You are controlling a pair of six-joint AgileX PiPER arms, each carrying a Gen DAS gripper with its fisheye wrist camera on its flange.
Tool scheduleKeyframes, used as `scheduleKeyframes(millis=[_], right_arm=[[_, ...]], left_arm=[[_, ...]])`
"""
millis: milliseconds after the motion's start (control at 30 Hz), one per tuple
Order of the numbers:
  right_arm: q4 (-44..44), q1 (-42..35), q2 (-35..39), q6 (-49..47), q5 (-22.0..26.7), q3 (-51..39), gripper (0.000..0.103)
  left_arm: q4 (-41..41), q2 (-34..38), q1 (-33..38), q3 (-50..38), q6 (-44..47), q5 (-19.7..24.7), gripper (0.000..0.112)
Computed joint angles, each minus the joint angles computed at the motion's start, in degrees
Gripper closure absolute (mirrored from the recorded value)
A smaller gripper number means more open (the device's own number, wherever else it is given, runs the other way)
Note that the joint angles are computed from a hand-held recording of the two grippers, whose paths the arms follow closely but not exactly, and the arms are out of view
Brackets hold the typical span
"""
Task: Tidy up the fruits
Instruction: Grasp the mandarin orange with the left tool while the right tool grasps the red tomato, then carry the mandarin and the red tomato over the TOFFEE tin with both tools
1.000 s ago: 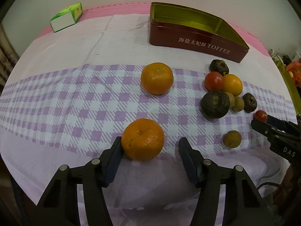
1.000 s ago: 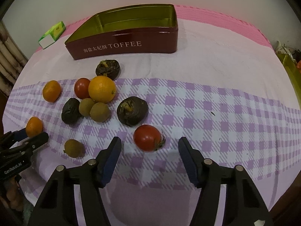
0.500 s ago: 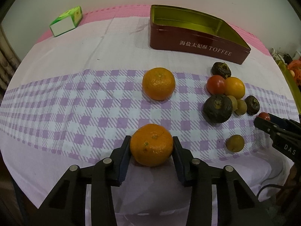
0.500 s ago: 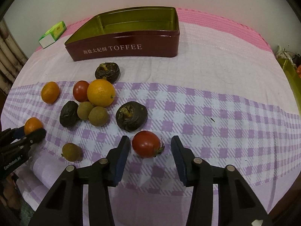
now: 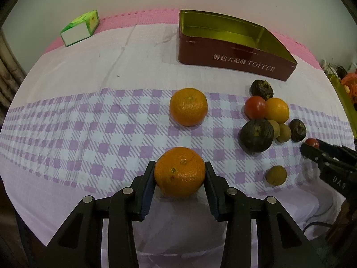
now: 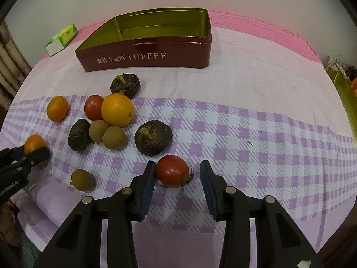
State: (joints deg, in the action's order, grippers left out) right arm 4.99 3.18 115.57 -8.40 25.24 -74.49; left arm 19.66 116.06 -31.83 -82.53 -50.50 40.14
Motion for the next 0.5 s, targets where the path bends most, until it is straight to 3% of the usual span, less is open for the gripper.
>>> scheduleKeyframes(millis=[200,300,500], right_arm=[[-4.99,1.29,0.09,4.28,-0.45,0.25,0.066],[-6.54,1.74,-0.03,5.89,-0.64,0.46,0.073],[-6.42,1.3,0.26,5.48,-0.06,-0.29,0.076]], left_arm=[[-0.57,0.61,0.77,-3.0,2.59,1.42,0.07],[-1.11,1.68,1.46,-5.74,4.39,2.63,0.07],[-2.18,4.74,2.67,-12.16,7.75,5.49,0.07]])
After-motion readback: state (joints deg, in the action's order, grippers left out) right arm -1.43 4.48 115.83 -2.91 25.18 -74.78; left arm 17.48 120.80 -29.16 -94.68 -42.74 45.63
